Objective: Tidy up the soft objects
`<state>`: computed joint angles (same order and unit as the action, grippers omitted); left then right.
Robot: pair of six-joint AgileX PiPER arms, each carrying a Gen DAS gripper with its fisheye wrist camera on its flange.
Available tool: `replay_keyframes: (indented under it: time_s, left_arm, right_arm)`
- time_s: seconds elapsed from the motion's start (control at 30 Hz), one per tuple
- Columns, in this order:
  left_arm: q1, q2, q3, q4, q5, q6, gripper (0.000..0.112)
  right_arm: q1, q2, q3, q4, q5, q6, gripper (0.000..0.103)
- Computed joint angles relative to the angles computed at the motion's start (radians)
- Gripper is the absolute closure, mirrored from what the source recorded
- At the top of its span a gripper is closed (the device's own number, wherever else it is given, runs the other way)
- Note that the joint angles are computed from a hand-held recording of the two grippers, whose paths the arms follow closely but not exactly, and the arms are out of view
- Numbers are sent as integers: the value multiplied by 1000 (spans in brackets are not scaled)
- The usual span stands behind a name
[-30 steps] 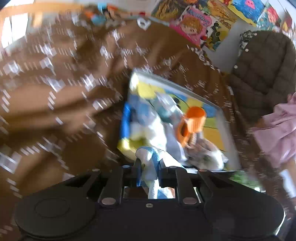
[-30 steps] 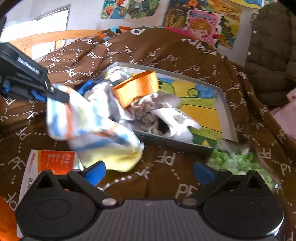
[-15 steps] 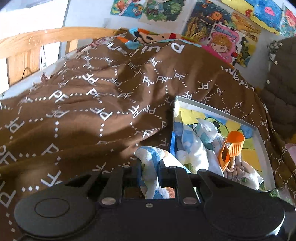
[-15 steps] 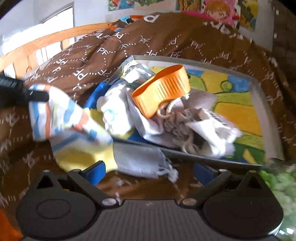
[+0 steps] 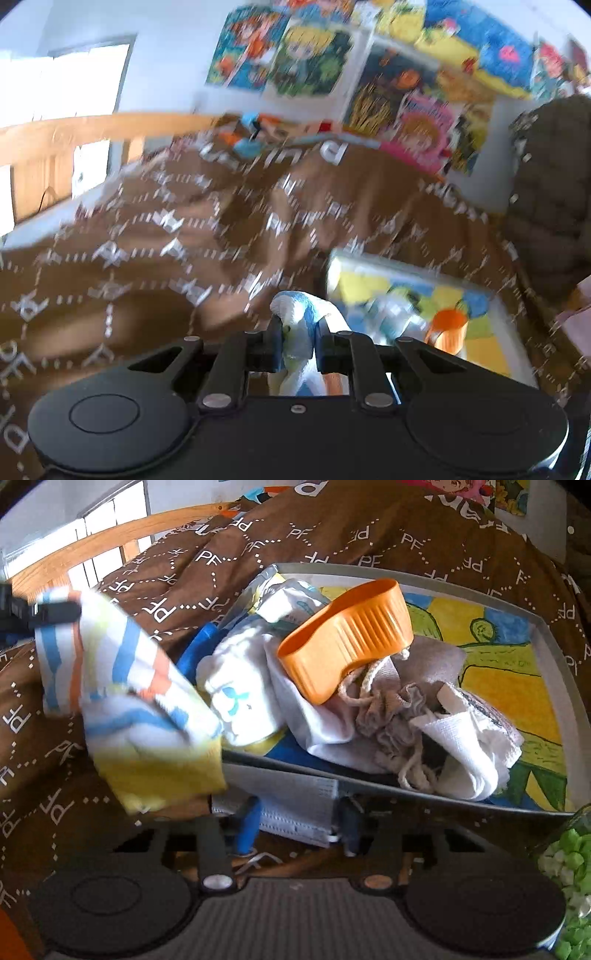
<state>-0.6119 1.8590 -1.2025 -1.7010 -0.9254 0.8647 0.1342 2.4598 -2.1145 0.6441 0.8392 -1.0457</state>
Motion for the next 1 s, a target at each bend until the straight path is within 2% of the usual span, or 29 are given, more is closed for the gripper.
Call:
replay_keyframes:
  time_s: [0.07,0.27,0.43,0.6,0.7,0.87,1.0]
  left_arm:
    - [-10,-13,19,69,-12,-39,95]
    - [-32,-42,61,214,-53,-169,95]
    - [-54,-40,65,268,-115,-190,95]
    - [-70,-39,67,281,-139,-194,95]
    - [-62,-30,41,300,-121,-178,95]
    - [-32,44,-91,411,-70,-104,95]
    - [-3,144,-245,487,11,-127,95]
  right_arm:
    - [-7,-31,59,34,-22,-42,77]
    - [-34,-145,288,260,-133,-353,94]
    - [-32,-212,366,302,-151,-495,98]
    - [-43,-264,414,372,-177,-590,98]
    - [-60,-287,418,435,-182,-634,98]
    - [-95,-305,416,684,-238,-765,99]
    - [-116,-258,351,802,-279,-693,99]
